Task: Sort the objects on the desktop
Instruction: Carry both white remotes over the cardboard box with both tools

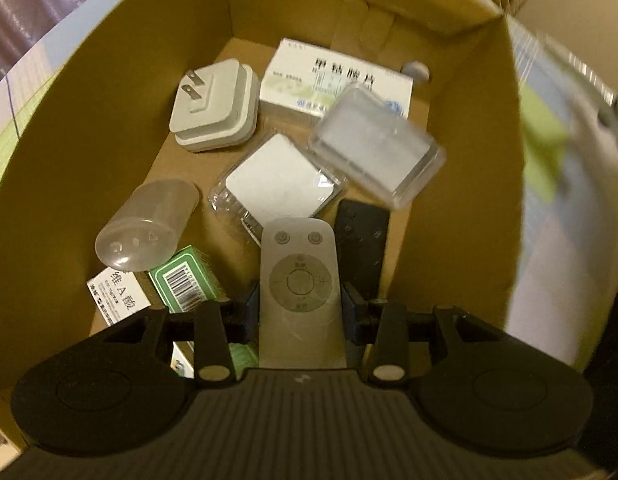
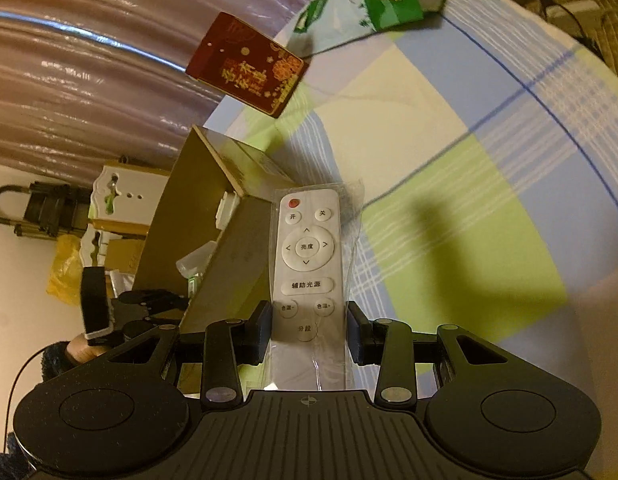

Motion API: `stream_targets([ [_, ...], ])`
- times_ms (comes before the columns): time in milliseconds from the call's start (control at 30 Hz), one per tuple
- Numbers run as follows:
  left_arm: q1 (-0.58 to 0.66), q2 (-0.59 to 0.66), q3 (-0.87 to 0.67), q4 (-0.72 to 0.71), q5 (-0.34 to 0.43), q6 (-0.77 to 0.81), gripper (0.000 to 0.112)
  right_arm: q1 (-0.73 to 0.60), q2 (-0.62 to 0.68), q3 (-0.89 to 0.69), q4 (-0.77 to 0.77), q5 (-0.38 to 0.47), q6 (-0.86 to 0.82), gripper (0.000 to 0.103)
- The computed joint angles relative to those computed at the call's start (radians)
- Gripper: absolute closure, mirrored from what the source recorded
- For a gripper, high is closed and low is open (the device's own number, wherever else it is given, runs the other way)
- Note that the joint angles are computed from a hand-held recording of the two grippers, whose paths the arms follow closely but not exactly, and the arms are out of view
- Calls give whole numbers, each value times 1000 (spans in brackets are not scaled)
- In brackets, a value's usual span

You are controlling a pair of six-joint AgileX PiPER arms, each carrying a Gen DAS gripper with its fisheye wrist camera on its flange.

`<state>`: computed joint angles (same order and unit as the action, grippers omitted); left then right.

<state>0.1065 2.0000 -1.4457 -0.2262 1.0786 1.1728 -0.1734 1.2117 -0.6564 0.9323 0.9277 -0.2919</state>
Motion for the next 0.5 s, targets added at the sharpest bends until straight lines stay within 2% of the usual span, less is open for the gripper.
stream_targets([
  [300, -9, 25, -15, 43, -42, 61, 76, 65, 44, -70, -36, -7, 7, 66],
  [400, -20, 19, 14, 68, -94, 55, 72, 80, 59, -91, -45, -13, 8, 66],
  [500, -21, 23, 28, 72, -113, 42, 71, 89, 66, -121, -59, -8, 14, 66],
])
